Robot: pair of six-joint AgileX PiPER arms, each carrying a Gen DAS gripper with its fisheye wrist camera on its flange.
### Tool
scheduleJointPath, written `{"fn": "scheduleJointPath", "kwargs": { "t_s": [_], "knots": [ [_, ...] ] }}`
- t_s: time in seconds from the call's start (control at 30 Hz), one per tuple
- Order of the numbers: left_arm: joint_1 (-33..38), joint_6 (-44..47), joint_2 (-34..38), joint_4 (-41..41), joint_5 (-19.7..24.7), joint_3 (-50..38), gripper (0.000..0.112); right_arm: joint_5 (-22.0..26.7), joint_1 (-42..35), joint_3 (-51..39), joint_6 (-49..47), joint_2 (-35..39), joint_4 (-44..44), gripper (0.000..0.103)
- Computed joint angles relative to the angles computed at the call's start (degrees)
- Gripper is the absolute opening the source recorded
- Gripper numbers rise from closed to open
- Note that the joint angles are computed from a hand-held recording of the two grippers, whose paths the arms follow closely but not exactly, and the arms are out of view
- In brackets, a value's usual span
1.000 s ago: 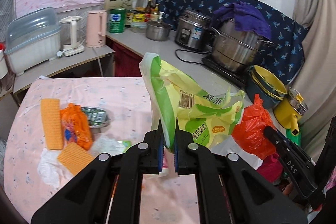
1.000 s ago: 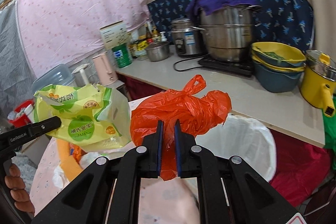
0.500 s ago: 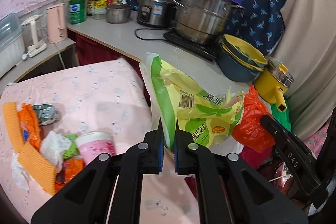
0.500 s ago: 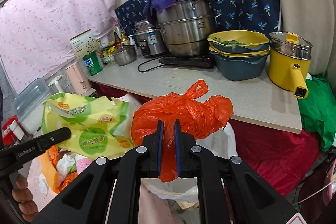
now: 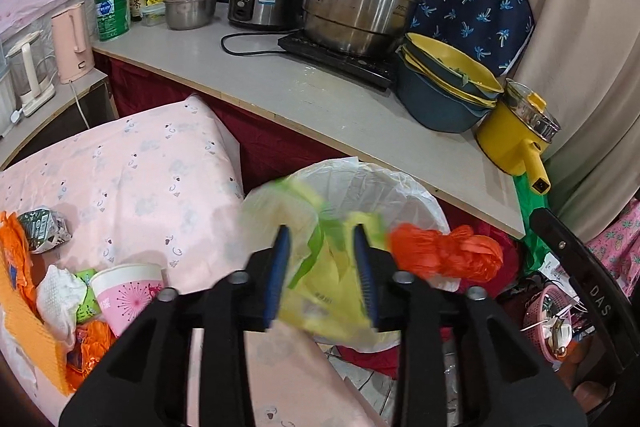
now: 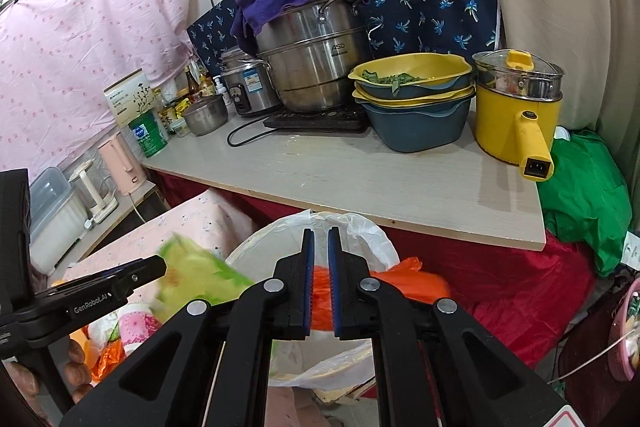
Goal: Collect trash
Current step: 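Carry both bags over the white-lined bin and open both tools to drop them, then move both tools back over the trash pile on the table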
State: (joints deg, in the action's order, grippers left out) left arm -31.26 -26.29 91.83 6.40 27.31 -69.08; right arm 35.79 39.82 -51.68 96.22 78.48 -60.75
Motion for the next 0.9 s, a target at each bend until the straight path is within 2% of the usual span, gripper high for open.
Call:
{"fn": "scheduleJointPath", "kwargs": {
  "t_s": [0.13, 0.37, 0.57, 0.67, 0.8, 0.9],
  "knots": [
    [0.2, -4.5, -1.1, 5.7, -0.3, 1.3, 0.05, -1.5, -0.5, 0.1, 0.2, 0.9, 0.3, 0.007],
    [2.3, -6.3, -3.5, 7.8, -0.3, 3.4, 0.051, -3.0, -0.1, -1.4, -0.8, 3.0, 1.1, 0.007],
    [3.8, -9.4, -5.8, 10.5, 0.1, 6.3, 0.051, -2.6, 1.6, -3.1, -1.0, 4.5, 1.2, 0.007],
    [4.1, -12.2, -7.3, 13.3, 0.5, 8.0, 0.053, -2.2, 2.7, -4.2, -1.3, 5.2, 1.1, 0.011],
    [4.3, -18.5, -10.4, 19.3, 1.4, 11.2, 0.066, -1.5, 4.7, -6.1, -1.9, 6.5, 1.2, 0.022],
    [5.7, -20.3, -13.0, 21.2, 2.1, 13.6, 0.068, -0.8, 6.7, -8.0, -2.4, 8.0, 1.3, 0.028]
  ]
}}
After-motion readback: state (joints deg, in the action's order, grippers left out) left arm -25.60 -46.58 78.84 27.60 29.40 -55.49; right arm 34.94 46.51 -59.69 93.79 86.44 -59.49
